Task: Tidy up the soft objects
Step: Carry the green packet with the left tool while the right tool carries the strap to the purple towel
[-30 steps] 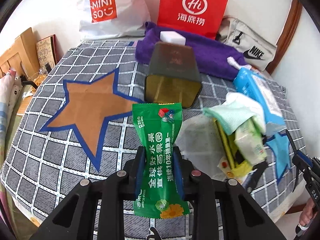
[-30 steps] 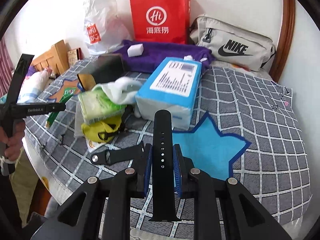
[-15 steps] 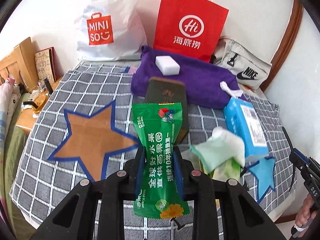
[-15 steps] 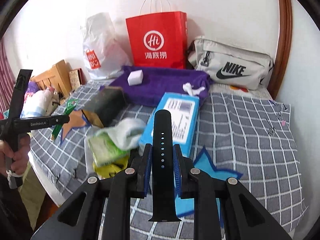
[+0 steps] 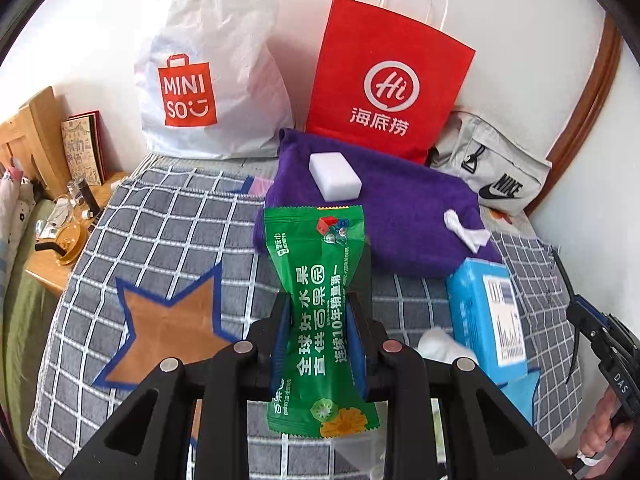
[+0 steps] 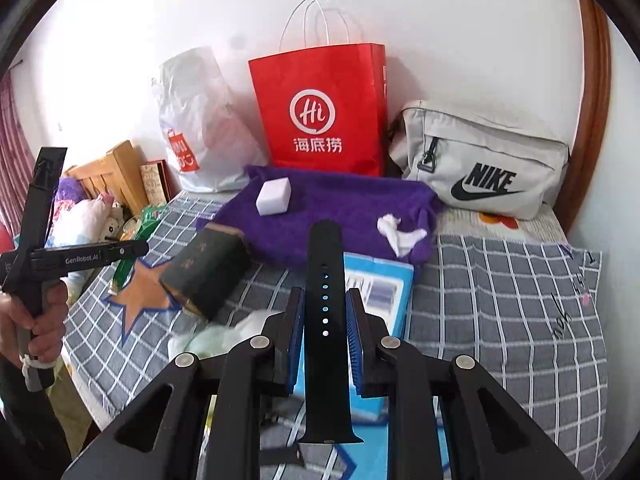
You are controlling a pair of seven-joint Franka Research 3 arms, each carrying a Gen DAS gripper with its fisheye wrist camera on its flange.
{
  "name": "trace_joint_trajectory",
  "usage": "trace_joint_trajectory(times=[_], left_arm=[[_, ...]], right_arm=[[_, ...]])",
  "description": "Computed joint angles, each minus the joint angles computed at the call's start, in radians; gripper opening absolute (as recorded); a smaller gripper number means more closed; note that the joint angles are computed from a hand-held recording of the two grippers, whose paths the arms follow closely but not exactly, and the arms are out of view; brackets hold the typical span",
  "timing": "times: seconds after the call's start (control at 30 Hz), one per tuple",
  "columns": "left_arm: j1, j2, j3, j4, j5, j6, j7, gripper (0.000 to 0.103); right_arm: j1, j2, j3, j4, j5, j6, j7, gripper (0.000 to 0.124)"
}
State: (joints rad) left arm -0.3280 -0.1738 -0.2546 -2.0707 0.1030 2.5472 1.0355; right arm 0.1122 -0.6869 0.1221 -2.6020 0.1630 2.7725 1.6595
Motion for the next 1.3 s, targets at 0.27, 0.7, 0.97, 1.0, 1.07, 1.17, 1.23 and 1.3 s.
trace_joint_trajectory(times=[0.27, 0.7, 0.97, 1.0, 1.07, 1.17, 1.23, 1.3], left_arm=[[0.013, 0.098, 0.002, 0.108, 0.0, -0.011, 0.014, 0.025], [0.03, 0.294, -0.007, 0.326, -0.041, -0.028, 0.065, 0.025], [0.039, 0.412, -0.01, 0.462, -0.057, -0.055, 0.068, 0.026], [0.039, 0.428, -0.01, 0.481, -0.056, -0.061, 0.068, 0.026], [0.039, 0.46, -0.009, 0.519, -0.052, -0.074, 0.071, 0.026], [0.038, 0.506, -0.007, 0.578, -0.05, -0.104, 0.064, 0.026], [0.042, 0.531, -0.011, 0.602, -0.064, -0.11, 0.066, 0.026], [0.043, 0.558, -0.014, 0.629, -0.073, -0.123, 0.072, 0.026]], right_arm=[[0.002, 0.164, -0.032, 0.118, 0.01, 0.019, -0.02, 0.02], [-0.011, 0.388, -0.077, 0.311, 0.024, 0.046, -0.044, 0.02], [-0.002, 0.519, -0.112, 0.417, 0.056, 0.042, -0.087, 0.02], [-0.001, 0.533, -0.117, 0.429, 0.065, 0.042, -0.095, 0.02], [-0.004, 0.567, -0.125, 0.46, 0.074, 0.037, -0.103, 0.02], [-0.01, 0.611, -0.134, 0.503, 0.085, 0.023, -0.11, 0.02], [-0.013, 0.64, -0.139, 0.526, 0.096, 0.013, -0.114, 0.02], [-0.015, 0.66, -0.14, 0.535, 0.096, 0.013, -0.109, 0.02]])
